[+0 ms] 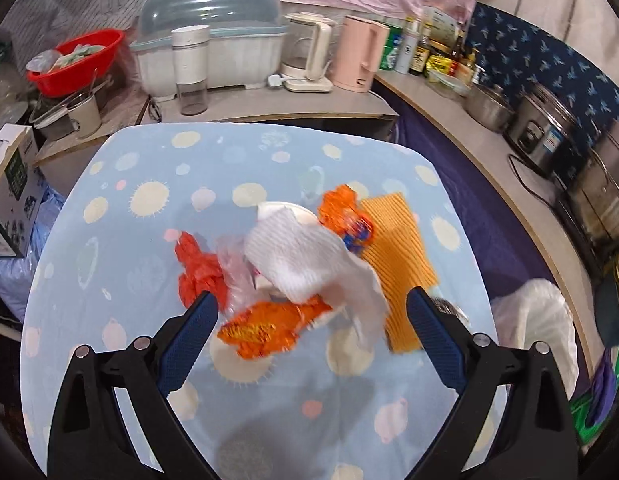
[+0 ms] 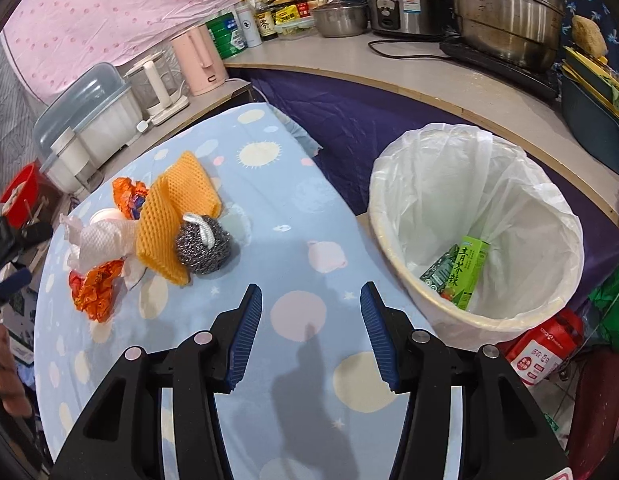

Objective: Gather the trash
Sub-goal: 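Grasp the white tissue on the table with the left gripper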

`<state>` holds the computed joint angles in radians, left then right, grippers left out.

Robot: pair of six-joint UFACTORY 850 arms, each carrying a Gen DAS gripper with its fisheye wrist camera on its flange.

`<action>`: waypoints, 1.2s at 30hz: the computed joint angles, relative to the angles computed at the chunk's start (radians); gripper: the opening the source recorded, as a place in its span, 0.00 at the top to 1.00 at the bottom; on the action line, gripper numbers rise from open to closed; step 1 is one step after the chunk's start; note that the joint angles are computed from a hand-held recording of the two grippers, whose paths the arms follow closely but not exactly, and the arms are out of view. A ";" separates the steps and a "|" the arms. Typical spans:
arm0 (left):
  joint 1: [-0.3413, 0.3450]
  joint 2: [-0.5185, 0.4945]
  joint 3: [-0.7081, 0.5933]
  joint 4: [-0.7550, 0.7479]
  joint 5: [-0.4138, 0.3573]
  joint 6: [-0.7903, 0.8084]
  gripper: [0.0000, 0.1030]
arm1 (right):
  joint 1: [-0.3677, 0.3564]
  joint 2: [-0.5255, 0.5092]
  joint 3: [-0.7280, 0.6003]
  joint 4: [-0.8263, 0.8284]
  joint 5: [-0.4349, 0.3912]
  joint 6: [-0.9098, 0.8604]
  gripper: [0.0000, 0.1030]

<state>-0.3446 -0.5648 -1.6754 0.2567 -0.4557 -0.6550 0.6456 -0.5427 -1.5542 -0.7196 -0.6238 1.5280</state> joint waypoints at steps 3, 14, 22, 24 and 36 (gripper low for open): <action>0.021 -0.048 -0.068 -0.076 -0.020 0.057 0.14 | 0.006 -0.020 -0.028 0.017 0.000 -0.030 0.51; 0.066 -0.120 -0.153 -0.458 -0.093 0.421 0.97 | 0.027 -0.139 -0.204 0.139 0.024 -0.239 0.51; 0.064 -0.013 -0.009 -0.443 -0.028 0.460 0.99 | 0.043 -0.252 -0.391 0.254 0.033 -0.428 0.51; 0.065 0.007 0.018 -0.438 -0.022 0.463 0.99 | 0.046 -0.284 -0.444 0.274 0.027 -0.465 0.51; 0.074 0.042 0.090 -0.446 -0.029 0.482 0.99 | 0.033 -0.433 -0.641 0.369 -0.060 -0.587 0.55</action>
<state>-0.2708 -0.5228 -1.5857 -0.1896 -0.4850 -0.1734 0.6789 -0.9758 -2.1957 -0.3503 -0.6834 0.9414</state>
